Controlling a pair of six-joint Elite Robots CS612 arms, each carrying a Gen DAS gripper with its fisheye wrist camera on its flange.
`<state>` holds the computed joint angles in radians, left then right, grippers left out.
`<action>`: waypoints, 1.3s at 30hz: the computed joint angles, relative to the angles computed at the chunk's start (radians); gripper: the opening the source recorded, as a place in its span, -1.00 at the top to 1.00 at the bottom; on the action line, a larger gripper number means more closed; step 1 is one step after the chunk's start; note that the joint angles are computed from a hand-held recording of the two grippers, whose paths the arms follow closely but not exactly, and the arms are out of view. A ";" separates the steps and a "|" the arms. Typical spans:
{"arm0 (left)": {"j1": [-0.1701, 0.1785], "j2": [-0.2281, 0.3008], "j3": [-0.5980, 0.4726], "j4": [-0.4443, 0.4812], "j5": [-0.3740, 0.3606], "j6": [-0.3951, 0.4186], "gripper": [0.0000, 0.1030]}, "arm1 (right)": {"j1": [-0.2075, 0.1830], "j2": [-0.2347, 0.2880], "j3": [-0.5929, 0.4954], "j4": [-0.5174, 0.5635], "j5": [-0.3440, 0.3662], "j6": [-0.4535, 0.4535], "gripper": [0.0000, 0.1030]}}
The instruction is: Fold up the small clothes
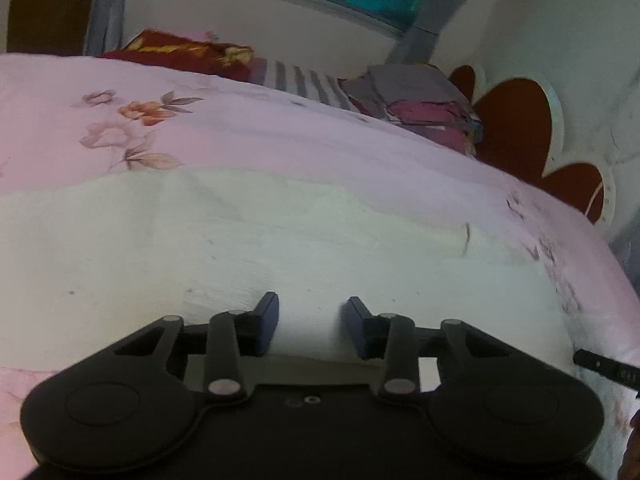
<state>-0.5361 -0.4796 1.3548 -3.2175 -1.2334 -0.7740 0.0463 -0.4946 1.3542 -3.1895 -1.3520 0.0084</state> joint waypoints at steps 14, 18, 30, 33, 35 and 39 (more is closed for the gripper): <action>0.024 0.028 -0.080 0.074 0.012 0.153 -0.03 | 0.024 0.147 -0.312 0.149 0.039 -0.046 1.00; 0.012 0.023 -0.097 0.125 0.036 0.183 -0.05 | -0.002 0.198 -0.435 0.262 0.082 -0.001 1.00; -0.029 -0.010 -0.019 0.044 0.055 0.147 -0.09 | -0.006 0.037 -0.116 0.149 0.047 -0.114 1.00; -0.028 -0.009 -0.026 0.108 0.038 0.133 -0.16 | -0.018 0.014 -0.058 0.074 0.120 -0.071 1.00; -0.032 -0.012 -0.021 0.101 0.049 0.143 -0.17 | -0.007 0.014 -0.060 0.134 0.085 -0.111 1.00; -0.033 -0.020 -0.004 0.089 0.046 0.137 -0.29 | -0.009 0.002 -0.036 0.062 0.099 -0.069 1.00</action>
<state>-0.5691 -0.4997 1.3508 -3.1282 -1.1874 -0.6366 0.0373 -0.4924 1.3177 -3.1272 -1.2529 -0.0607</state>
